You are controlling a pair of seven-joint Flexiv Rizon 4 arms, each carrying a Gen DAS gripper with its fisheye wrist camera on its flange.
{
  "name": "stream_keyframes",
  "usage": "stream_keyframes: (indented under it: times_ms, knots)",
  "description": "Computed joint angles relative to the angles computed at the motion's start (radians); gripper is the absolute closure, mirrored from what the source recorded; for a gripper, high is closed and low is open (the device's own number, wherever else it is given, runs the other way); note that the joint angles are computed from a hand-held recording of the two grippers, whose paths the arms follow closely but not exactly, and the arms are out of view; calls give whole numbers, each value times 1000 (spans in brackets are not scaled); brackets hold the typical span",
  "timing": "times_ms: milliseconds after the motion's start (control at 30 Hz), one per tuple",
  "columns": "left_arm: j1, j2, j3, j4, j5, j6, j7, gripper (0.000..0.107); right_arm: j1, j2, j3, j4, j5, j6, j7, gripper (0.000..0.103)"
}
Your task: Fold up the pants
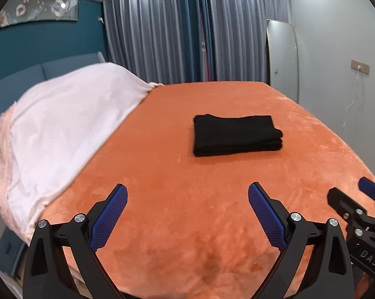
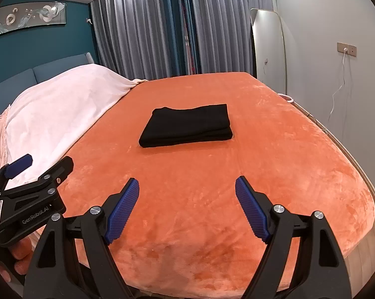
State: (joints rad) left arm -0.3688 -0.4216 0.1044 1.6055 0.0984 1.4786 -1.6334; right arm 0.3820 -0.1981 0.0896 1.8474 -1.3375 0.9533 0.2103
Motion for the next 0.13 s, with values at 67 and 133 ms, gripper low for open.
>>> stream_keyframes:
  times_ms: [67, 133]
  knots:
    - [8, -5, -12, -4, -5, -3, 14, 11, -1, -3, -1, 0, 3, 4, 3, 25]
    - [22, -9, -31, -6, -20, -17, 31, 11, -2, -5, -2, 0, 4, 6, 3, 25]
